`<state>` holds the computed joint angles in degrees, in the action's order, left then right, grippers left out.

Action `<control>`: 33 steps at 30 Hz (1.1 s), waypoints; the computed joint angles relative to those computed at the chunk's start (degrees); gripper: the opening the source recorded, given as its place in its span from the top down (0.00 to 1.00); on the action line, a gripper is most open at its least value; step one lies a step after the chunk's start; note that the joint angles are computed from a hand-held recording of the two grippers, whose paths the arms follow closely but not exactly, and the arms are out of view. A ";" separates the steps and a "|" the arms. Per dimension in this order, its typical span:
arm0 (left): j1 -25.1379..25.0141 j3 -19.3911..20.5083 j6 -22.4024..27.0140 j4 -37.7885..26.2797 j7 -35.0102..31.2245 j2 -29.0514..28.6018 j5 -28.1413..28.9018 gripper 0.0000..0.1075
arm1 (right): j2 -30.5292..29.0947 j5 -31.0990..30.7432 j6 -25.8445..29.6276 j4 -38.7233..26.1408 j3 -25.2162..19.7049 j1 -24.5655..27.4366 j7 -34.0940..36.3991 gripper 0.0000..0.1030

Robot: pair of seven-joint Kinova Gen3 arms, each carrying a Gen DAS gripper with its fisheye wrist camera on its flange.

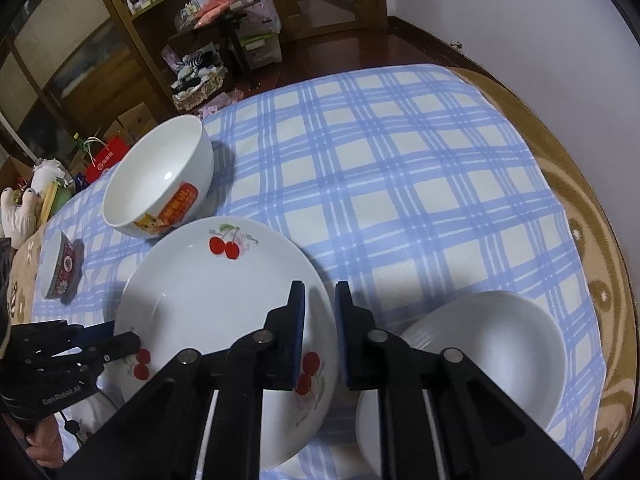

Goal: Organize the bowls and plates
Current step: 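Lift and carry the plate with the left gripper while the right carries its plate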

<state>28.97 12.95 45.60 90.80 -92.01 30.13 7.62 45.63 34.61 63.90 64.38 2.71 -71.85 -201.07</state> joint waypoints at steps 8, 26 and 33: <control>-0.23 0.38 -1.22 0.29 -0.37 0.41 1.24 0.87 | 1.42 -1.34 1.17 -1.80 -0.30 0.46 2.11 0.85; -8.06 4.06 -8.60 6.55 -9.09 -1.20 12.61 0.89 | -2.55 1.93 -5.71 4.79 -0.14 -0.55 -5.25 0.88; -10.19 4.30 -8.71 8.84 -10.90 -3.83 14.76 0.89 | -1.88 1.37 -4.04 2.34 0.02 -1.16 -6.42 0.90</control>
